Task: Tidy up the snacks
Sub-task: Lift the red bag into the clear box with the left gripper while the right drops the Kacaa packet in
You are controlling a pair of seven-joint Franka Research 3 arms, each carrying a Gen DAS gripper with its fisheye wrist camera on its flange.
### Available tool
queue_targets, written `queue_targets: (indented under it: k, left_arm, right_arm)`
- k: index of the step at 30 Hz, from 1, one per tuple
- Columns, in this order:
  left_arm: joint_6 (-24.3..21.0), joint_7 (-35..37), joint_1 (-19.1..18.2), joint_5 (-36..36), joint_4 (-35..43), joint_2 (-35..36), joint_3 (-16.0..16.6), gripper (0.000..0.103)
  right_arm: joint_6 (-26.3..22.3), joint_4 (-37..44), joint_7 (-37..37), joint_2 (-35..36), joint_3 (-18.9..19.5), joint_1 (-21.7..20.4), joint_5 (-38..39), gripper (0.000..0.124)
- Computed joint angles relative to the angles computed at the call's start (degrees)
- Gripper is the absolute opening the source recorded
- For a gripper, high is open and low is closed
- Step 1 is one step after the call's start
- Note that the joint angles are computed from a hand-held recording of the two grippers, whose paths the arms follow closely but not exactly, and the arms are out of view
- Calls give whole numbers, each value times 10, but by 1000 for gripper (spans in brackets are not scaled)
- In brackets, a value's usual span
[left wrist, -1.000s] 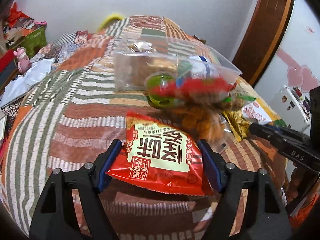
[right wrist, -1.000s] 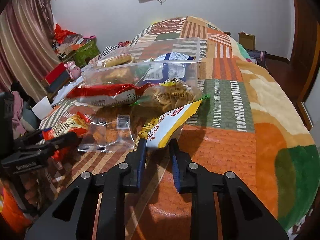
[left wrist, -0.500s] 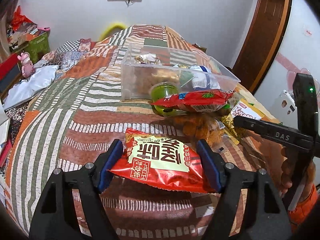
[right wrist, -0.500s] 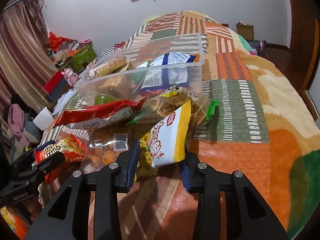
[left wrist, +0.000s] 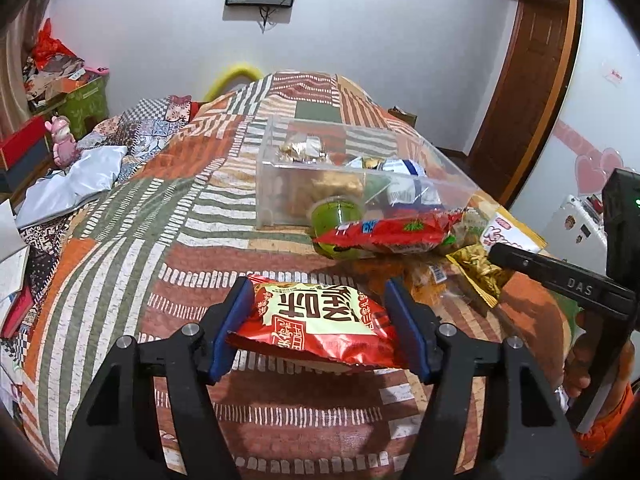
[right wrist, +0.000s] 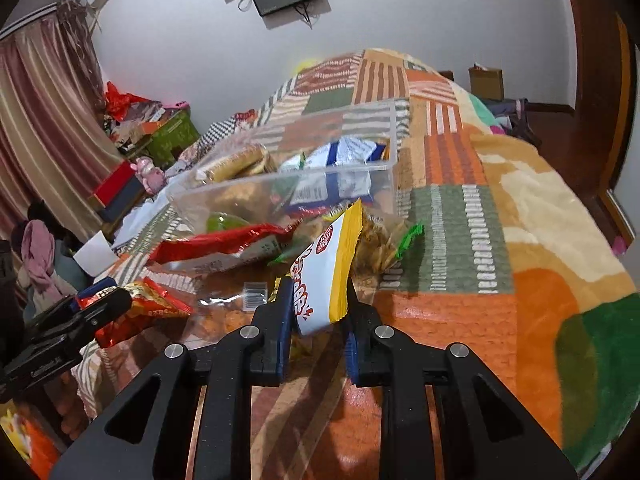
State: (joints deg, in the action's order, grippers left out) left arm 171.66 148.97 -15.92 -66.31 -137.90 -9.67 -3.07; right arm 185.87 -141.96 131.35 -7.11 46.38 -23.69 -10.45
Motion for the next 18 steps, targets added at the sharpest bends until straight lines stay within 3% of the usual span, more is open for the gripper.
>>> queue_targets:
  k: [7, 18]
  left_arm:
    - [10, 27, -10, -38, 6, -20, 10, 66]
    - [5, 58, -3, -87, 59, -9, 7, 66]
  right_arm:
    - [15, -7, -28, -35, 3, 0, 36, 19]
    - [36, 15, -93, -39, 79, -73, 104, 20]
